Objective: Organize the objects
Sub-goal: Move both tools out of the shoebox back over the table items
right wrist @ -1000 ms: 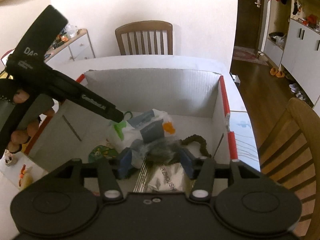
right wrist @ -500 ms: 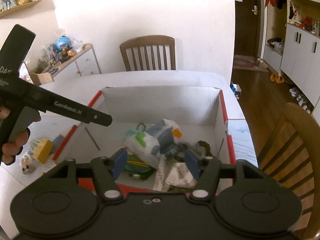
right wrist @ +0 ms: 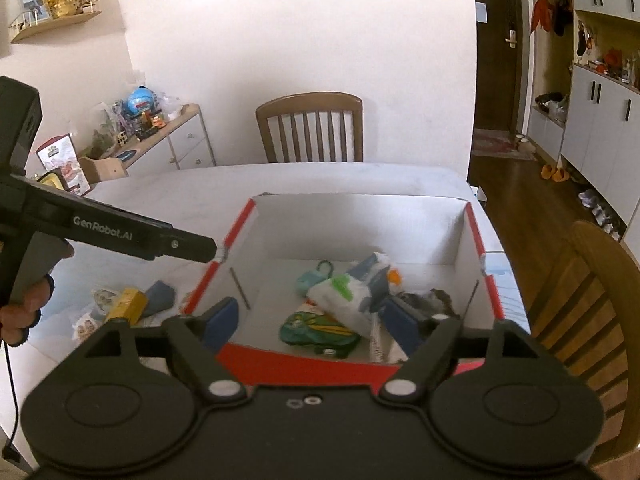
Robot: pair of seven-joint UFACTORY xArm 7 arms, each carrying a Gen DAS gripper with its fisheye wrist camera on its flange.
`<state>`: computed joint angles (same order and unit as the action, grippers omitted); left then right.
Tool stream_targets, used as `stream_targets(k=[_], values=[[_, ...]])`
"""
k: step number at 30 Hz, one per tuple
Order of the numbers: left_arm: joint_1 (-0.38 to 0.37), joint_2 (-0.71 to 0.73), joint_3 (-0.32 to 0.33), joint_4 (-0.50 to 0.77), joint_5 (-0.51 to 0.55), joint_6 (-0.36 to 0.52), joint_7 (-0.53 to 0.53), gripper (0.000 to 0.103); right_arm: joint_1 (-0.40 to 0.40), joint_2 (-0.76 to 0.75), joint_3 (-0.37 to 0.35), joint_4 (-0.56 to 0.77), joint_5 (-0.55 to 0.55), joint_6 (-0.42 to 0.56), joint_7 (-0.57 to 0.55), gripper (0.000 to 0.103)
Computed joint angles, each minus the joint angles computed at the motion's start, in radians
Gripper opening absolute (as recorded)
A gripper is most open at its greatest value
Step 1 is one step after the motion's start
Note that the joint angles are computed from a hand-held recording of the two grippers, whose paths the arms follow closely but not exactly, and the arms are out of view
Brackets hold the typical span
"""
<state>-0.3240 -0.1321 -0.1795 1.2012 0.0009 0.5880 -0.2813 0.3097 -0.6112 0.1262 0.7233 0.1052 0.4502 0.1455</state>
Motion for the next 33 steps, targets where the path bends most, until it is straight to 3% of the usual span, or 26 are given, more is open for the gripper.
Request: stream_targets(k=[3,9,18,21,25,33], values=[[0.009,-0.061,0.015,-0.058,-0.011,-0.010,0.017,0.081,-0.007,-0.010,0.040,-0.001,-0.016,0.008,0.041,0.089],[0.041,-0.187,0.045,-0.180,-0.037,-0.032,0.065,0.081,0.023,-0.002,0.103,0.003,-0.042,0.014,0.109,0.091],[0.061,-0.347,0.142,-0.347,-0.150,-0.032,0.211,0.085,0.057,0.074,0.196,0.048,-0.101,0.040,0.260,0.090],[0.070,-0.383,0.178,-0.387,-0.190,-0.029,0.259,0.086,0.062,0.095,0.224,0.054,-0.135,0.049,0.320,0.090],[0.087,-0.414,0.217,-0.423,-0.234,-0.015,0.318,0.102,0.072,0.129,0.252,0.071,-0.175,0.063,0.396,0.089],[0.147,-0.442,0.242,-0.494,-0.255,-0.019,0.387,0.102,0.083,0.192,0.284,0.103,-0.268,0.091,0.531,0.084]])
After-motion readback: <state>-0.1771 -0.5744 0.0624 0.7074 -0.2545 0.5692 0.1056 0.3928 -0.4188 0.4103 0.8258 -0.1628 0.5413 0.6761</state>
